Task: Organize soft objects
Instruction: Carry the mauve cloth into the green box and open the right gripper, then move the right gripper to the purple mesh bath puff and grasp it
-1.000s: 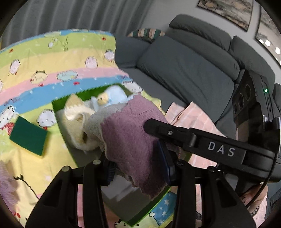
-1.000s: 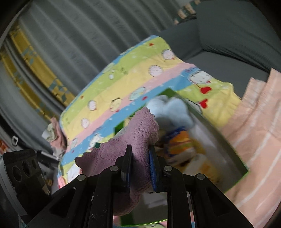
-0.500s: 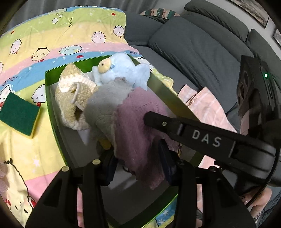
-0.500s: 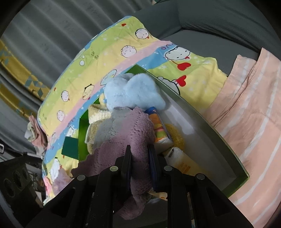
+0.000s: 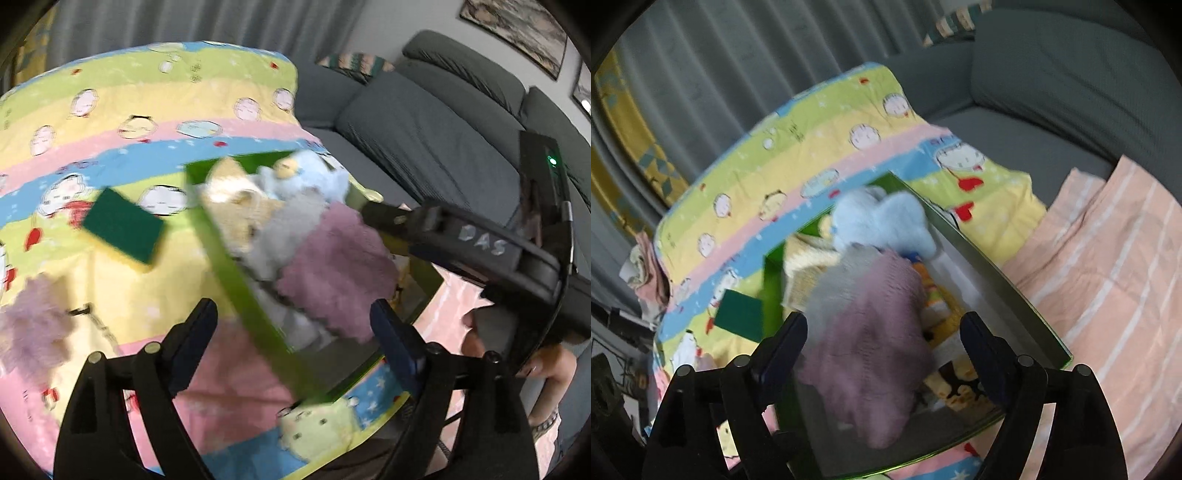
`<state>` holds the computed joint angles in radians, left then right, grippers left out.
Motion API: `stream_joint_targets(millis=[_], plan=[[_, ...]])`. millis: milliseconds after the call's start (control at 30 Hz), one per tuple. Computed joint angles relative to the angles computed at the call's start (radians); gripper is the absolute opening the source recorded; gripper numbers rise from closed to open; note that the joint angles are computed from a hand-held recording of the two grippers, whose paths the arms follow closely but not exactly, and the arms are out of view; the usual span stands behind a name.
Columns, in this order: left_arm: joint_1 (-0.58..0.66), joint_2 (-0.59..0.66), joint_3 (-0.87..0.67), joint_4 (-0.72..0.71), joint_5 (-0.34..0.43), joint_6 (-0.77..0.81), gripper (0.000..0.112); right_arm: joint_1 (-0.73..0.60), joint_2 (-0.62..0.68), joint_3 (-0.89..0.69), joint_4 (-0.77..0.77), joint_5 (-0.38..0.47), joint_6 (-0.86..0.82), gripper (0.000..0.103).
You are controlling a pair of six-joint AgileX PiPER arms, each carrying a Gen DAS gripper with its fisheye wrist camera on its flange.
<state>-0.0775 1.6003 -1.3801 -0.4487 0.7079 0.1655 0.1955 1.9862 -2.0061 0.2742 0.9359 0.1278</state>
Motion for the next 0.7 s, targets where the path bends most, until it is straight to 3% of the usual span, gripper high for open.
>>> stream_joint_targets(millis=[233,367,533,567,633,700], plan=[[0.159,-0.088,0.125,-0.012,-0.005,0.047,0.085,0.058,-0.086,0.077,0.084,-0.096,-0.054,0.087],[0.269,-0.106,0.184,0.002,-0.026,0.068,0.085,0.107,-0.083,0.070,0.190,-0.098,-0.155,0.088],[0.392,-0.113,0.237,0.056,-0.085,0.032,0.085,0.194,0.009,-0.047,0.276,-0.011,-0.226,0.088],[0.429,-0.109,0.247,0.038,-0.100,0.047,0.085,0.195,0.025,-0.059,0.327,0.013,-0.255,0.088],[0.488,-0.093,0.255,-0.012,-0.094,0.092,0.085,0.203,0.125,-0.184,0.465,0.143,-0.303,0.088],[0.550,-0.067,0.273,-0.081,-0.099,0.150,0.085,0.238,0.166,-0.238,0.442,0.161,-0.280,0.088]])
